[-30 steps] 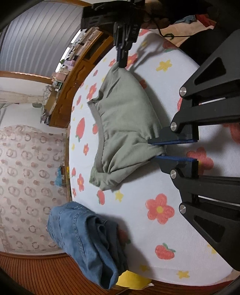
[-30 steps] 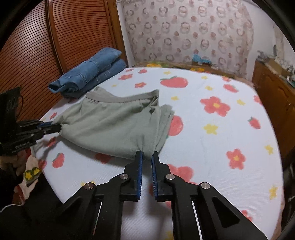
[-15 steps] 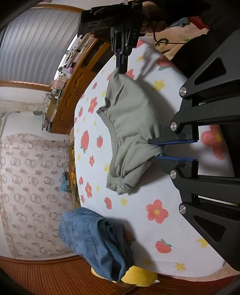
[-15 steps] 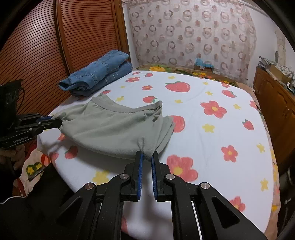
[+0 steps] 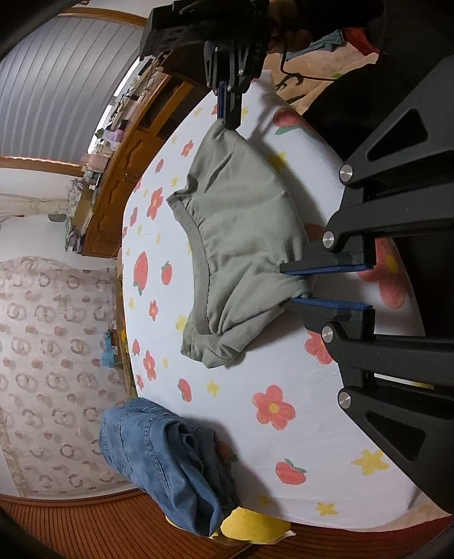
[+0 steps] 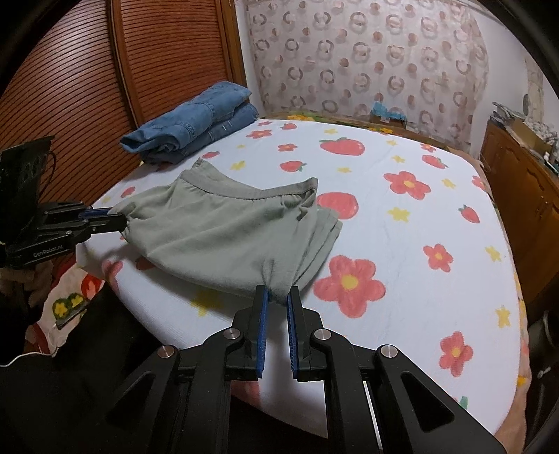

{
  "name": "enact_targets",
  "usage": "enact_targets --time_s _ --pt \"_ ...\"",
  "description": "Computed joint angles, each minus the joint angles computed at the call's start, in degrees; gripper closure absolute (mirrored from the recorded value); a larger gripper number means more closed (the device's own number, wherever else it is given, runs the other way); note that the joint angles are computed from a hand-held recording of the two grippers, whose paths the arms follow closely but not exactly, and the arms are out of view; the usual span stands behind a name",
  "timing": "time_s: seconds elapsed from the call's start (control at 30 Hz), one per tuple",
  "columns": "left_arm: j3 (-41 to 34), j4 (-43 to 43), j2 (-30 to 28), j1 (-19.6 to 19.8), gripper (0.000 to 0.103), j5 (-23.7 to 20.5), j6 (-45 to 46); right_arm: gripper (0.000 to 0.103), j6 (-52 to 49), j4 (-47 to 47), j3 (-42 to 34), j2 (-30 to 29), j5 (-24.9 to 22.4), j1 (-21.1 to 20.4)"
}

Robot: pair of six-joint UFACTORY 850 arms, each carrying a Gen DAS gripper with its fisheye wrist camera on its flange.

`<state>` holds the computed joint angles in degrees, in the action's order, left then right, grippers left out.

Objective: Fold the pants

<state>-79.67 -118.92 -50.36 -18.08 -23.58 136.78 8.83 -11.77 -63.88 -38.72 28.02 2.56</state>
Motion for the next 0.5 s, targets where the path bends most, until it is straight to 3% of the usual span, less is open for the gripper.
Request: enact_targets --time_s 0.37,0.5 --pt "-0.8 -1.3 -0.1 0.0 0.084 0.6 -0.1 0.09 -4.5 5.4 2.8 2.4 3.0 0.6" --pt "-1.1 -1.5 -0.2 0.4 0.072 -0.1 -1.0 0.088 -4.9 6.3 1.8 1.4 3.0 0.6"
